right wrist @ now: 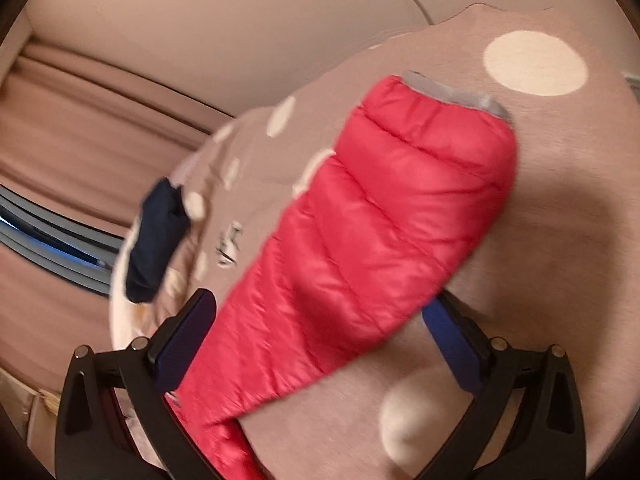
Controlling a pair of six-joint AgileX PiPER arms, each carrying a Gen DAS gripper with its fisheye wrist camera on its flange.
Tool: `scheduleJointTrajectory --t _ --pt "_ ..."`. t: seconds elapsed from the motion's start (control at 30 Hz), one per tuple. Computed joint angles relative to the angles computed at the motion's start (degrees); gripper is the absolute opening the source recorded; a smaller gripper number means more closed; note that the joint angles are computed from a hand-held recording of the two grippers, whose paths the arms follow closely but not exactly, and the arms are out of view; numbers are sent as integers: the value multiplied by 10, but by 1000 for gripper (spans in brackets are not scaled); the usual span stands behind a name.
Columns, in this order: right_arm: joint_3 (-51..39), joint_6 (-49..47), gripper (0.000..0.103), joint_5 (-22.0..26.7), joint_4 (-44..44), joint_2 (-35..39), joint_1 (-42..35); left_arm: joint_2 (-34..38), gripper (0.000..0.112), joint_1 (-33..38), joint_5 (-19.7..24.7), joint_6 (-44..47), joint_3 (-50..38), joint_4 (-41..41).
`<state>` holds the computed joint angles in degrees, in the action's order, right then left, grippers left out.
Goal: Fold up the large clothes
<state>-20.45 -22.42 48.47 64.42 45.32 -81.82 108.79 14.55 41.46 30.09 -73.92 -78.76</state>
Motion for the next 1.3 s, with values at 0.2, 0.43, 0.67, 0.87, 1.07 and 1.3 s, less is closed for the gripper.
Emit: scheduleJointTrajectory --t 0.2,0.43,0.67,0.87,1.07,1.3 --pt "31 -57 86 1 105 8 -8 65 81 15 83 28 -57 -53" --pt "17 0 14 -85 58 56 86 94 16 24 59 -59 -62 -29" --pt "-13 76 10 -85 -46 25 73 0 14 -25 -66 -143 -22 165" --pt "-26 16 10 -71 -59 48 9 -62 13 -23 -85 -172 29 234" --pt "-32 -104 13 33 -35 84 -130 -113 13 -51 -135 -257 56 368" --pt "-37 -124 25 104 -63 71 -240 -76 27 -6 -98 -265 38 327"
